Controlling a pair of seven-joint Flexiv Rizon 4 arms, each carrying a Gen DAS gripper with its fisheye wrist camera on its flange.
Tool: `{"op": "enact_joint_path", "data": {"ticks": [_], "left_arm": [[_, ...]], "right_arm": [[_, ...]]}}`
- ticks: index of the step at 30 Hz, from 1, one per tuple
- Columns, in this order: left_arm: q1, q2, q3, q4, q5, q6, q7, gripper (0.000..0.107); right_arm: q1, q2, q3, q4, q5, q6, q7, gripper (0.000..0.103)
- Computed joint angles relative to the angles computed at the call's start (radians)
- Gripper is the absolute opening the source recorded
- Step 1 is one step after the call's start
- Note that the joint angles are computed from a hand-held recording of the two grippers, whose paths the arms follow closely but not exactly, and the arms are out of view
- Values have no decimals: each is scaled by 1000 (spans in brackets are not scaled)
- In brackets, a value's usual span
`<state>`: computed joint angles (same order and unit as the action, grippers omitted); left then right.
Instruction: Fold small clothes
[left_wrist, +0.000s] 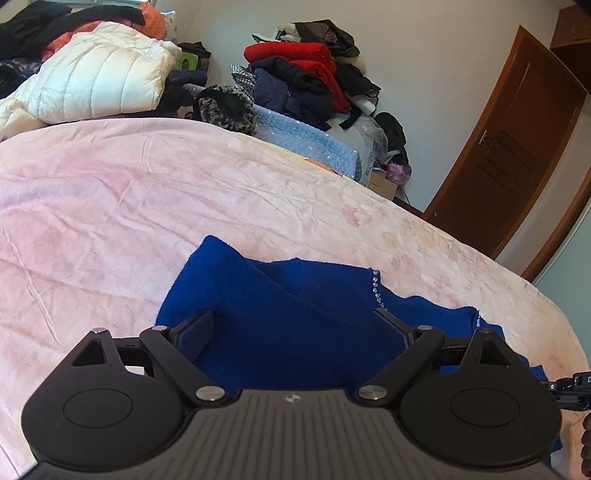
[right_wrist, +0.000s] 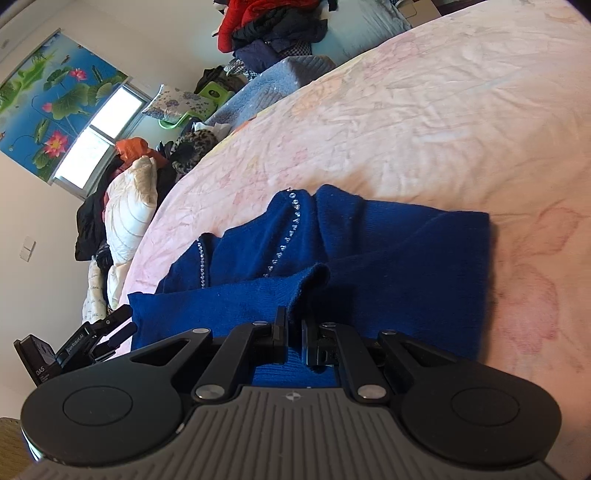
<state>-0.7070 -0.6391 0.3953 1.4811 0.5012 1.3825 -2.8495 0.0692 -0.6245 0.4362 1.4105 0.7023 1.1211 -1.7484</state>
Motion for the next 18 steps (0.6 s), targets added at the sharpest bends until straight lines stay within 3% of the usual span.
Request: {"op": "enact_joint_path", "data": {"ticks": [18], "left_arm": [[31, -33, -68, -59, 2, -90, 67, 93]], "right_arm": [[-43, 5, 2, 19, 56, -11, -43, 10]]}}
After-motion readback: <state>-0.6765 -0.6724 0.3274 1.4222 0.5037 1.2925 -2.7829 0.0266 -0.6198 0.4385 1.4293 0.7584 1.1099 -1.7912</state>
